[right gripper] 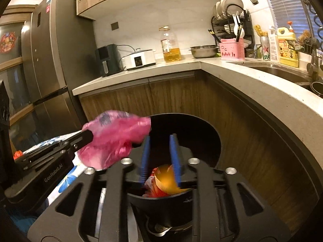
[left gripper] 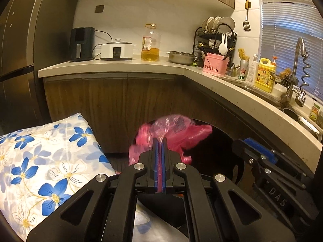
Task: Collect trash
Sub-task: 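Open both tools to drop the pink bag and red can into the bin, then withdraw both open tools from the bin toward the red cup on the quilt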
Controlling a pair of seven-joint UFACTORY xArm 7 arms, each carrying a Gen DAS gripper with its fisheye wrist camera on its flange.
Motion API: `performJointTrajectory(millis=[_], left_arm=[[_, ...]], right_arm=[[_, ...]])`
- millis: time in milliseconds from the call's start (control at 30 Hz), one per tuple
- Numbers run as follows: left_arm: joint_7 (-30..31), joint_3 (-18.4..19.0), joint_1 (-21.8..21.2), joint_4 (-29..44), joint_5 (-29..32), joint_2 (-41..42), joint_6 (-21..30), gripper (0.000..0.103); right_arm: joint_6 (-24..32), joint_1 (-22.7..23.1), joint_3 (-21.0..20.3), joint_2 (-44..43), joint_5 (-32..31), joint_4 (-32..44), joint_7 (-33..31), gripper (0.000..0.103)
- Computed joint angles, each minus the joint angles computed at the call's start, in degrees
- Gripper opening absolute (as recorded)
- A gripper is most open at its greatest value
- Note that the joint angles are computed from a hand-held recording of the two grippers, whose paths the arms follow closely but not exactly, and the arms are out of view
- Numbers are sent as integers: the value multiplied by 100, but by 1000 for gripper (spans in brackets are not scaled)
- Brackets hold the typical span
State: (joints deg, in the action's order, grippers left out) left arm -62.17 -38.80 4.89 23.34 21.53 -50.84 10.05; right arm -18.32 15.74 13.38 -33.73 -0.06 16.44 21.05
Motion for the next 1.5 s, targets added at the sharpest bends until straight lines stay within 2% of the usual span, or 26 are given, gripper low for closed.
performJointTrajectory(millis=[33, 67, 100, 267, 400, 600, 767, 1133, 1300, 1500], left_arm=[[0, 3, -13, -15, 2, -11, 2, 5], [-8, 0, -19, -25, 0, -25, 16, 15], [-41, -13, -18, -51, -7, -74, 33, 31], [-135, -44, -23, -144, -2, -288, 66, 59], [-215, 6, -131, -243, -38, -508, 230, 68], [-401, -15, -388, -367, -11, -1056, 855, 86], [-446, 94, -785, -449, 53, -1367, 1476, 87], [-535, 331, -1718, -724, 102, -2263, 2811, 95], [-490, 423, -2097, -868, 71, -2732, 3400, 96], [-362, 448, -2669, -1137, -10, -3732, 4568, 97]], right_arm=[[0, -29, 20, -19, 14, -10, 7, 29], [5, -87, 85, -58, 52, -32, 31, 32], [11, -137, 142, -100, 86, -57, 56, 35], [29, -311, 296, -289, 181, -170, 173, 47], [100, -348, 329, -461, 177, -247, 248, 51], [256, -465, 635, -711, 139, -299, 388, 59], [403, -436, 742, -888, 71, -330, 545, 67], [806, -531, 1343, -1438, -106, -371, 1185, 84], [936, -504, 1591, -1594, -241, -324, 1512, 86], [922, -537, 2054, -1547, -380, -155, 1965, 86]])
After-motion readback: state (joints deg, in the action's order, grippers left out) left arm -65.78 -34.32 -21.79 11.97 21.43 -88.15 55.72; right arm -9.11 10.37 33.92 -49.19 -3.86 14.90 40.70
